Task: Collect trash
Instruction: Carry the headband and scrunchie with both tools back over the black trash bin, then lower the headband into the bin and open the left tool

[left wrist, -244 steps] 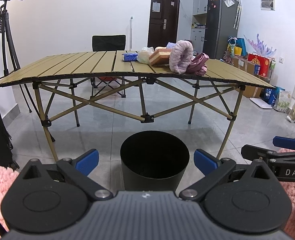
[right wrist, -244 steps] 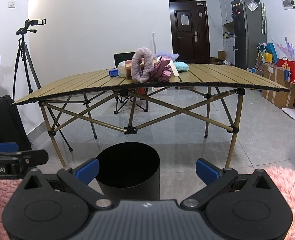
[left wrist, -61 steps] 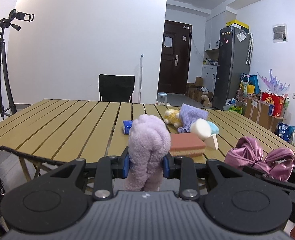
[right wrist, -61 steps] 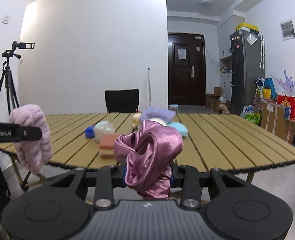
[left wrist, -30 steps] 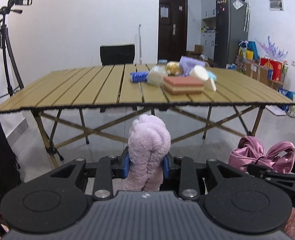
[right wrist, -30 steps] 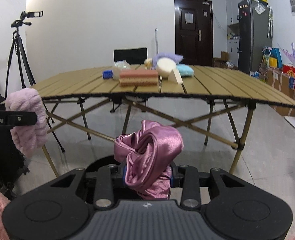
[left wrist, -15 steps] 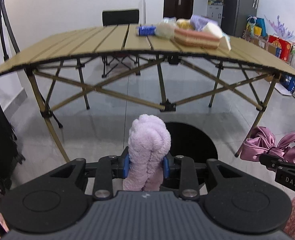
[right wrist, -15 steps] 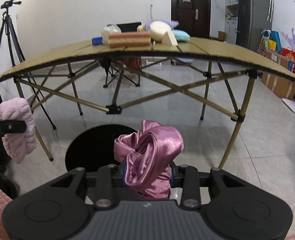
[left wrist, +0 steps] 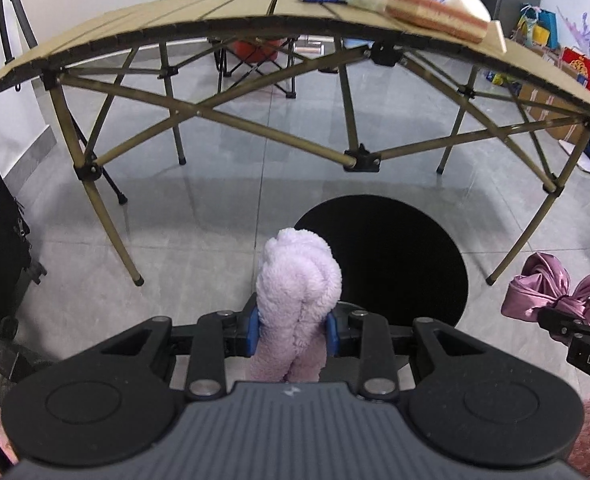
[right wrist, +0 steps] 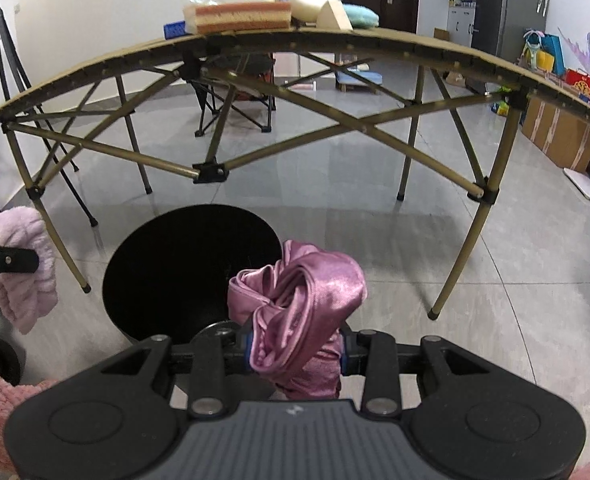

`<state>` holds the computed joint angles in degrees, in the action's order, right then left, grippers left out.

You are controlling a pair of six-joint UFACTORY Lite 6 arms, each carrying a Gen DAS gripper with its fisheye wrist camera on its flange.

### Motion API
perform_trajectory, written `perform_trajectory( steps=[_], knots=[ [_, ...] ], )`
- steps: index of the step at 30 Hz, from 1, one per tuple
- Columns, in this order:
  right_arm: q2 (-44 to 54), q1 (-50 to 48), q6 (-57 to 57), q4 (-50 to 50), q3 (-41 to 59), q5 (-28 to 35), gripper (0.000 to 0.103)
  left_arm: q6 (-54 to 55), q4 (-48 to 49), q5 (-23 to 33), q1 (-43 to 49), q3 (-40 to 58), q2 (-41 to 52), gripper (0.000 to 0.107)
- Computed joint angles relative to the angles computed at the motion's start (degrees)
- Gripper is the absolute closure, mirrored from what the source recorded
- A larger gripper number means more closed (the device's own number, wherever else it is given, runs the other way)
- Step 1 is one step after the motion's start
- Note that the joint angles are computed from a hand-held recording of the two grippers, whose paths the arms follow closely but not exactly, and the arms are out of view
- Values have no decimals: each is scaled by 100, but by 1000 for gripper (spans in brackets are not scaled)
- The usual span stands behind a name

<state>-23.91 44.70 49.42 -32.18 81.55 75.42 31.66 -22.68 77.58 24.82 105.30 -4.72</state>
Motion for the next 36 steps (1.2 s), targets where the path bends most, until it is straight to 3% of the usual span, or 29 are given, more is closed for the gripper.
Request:
perform_trajectory(
  steps=[20, 36],
  knots=[
    [-256, -1904, -803, 1115, -908, -748, 69, -1227, 961, 60, -1218, 377, 810, 76],
    [-428, -2450, -1139, 1228, -1279, -1125, 69, -2307, 1342, 144, -2490, 1252, 1577, 76]
  ],
)
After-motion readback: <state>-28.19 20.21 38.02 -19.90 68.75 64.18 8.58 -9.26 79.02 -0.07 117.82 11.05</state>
